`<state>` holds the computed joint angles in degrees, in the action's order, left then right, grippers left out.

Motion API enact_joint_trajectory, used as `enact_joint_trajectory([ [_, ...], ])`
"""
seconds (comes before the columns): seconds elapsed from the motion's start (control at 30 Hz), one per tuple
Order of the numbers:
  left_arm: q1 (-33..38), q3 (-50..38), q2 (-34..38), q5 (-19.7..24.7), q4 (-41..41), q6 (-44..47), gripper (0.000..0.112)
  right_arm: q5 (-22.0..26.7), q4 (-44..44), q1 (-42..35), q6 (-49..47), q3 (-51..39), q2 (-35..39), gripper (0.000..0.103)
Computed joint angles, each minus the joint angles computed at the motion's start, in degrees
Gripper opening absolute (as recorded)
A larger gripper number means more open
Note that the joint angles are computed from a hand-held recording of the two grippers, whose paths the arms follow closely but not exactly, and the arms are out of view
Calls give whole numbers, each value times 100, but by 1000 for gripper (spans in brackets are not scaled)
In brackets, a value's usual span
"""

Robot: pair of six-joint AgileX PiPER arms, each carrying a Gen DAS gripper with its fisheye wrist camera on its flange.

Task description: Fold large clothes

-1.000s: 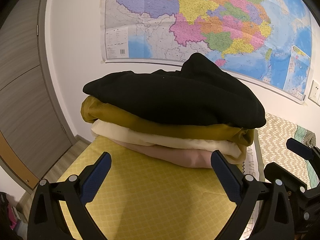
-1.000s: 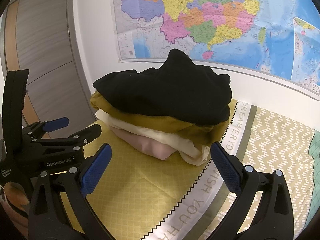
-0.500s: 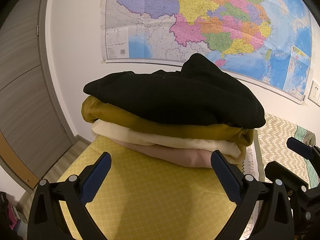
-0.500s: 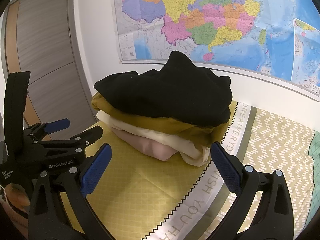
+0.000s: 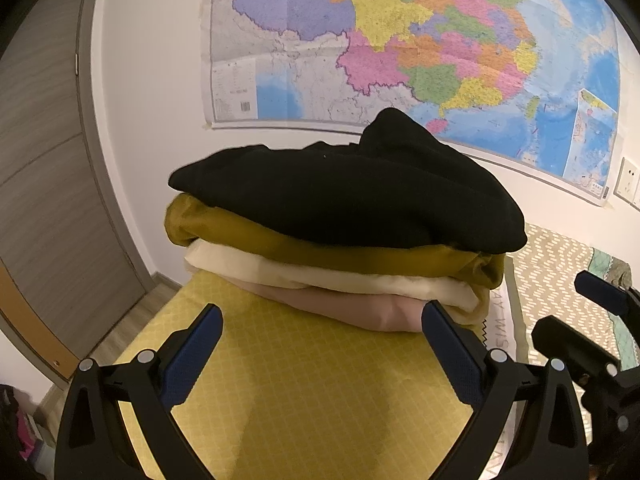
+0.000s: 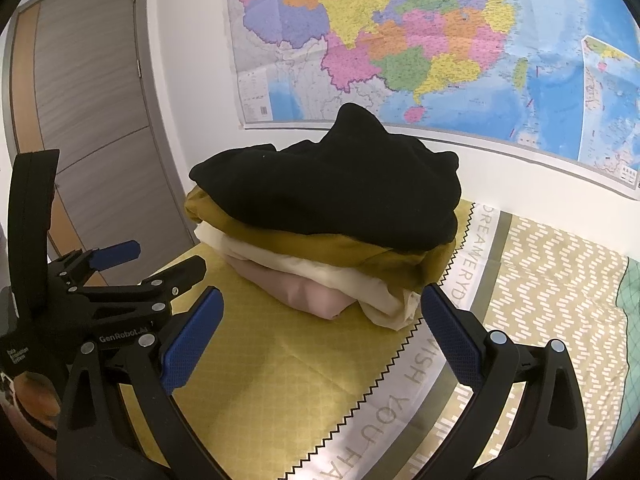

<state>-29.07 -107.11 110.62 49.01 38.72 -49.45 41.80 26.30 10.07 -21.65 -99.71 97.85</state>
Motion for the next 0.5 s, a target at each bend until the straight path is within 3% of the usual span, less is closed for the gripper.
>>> enact_joint_trajectory([
  [0.3, -74, 45, -30, -20, -104, -115, 96, -130, 117, -83, -132, 393, -283, 98],
  [0.43, -161, -17, 95, -248, -582, 62, 96, -204, 146, -347, -223, 883, -590, 98],
  [0.5, -286, -360, 388, -131, -822, 297, 96, -254, -33, -528, -112, 1182, -766, 98],
])
